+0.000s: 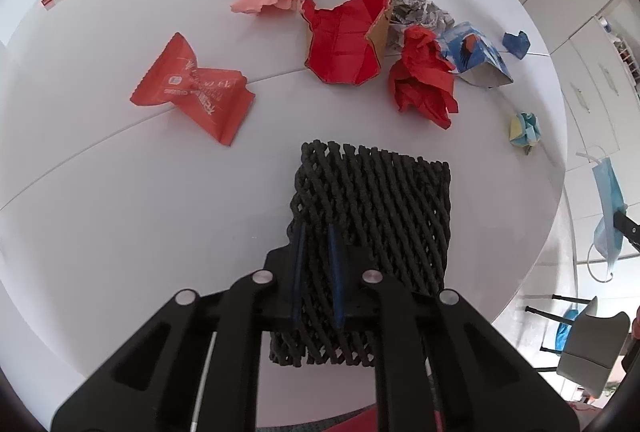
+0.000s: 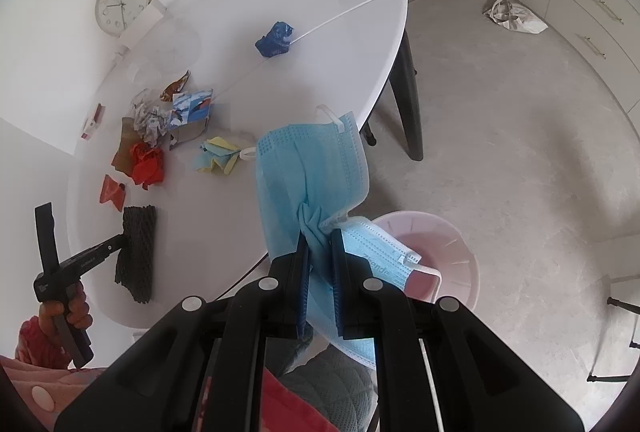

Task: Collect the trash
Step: 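Grasp the black mesh sleeve with the left gripper while the right gripper holds the mask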

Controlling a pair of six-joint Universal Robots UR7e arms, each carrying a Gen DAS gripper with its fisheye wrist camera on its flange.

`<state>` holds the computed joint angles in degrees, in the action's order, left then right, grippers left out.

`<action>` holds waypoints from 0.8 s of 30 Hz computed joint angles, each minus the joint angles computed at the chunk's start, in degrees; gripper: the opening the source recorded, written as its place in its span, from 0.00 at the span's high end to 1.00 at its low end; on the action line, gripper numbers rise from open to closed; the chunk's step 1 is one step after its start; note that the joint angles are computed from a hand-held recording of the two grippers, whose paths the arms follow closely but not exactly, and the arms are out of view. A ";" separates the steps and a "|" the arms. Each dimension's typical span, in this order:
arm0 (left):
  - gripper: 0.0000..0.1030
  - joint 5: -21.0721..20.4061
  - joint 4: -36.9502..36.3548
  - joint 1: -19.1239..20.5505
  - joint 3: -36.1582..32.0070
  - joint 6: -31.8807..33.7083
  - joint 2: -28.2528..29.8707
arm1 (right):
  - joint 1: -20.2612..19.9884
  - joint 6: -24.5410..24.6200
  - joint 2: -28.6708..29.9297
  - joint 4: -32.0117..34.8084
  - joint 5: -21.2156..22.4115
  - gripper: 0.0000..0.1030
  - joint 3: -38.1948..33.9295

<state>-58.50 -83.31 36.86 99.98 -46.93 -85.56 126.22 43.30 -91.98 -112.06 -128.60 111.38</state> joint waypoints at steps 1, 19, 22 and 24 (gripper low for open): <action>0.89 0.04 0.35 -0.10 -0.22 -0.11 0.00 | 0.01 0.00 -0.05 0.02 0.02 0.90 0.05; 0.62 -1.88 0.79 1.11 0.04 2.85 -0.13 | 1.34 1.74 1.63 2.14 -1.31 0.89 -1.01; 0.73 -2.41 0.05 1.23 0.12 3.56 0.12 | 2.30 4.36 2.44 5.59 -2.90 0.89 -2.22; 0.81 -2.30 -0.45 0.95 0.06 4.21 0.82 | 2.86 6.45 2.91 8.38 -4.06 0.89 -3.09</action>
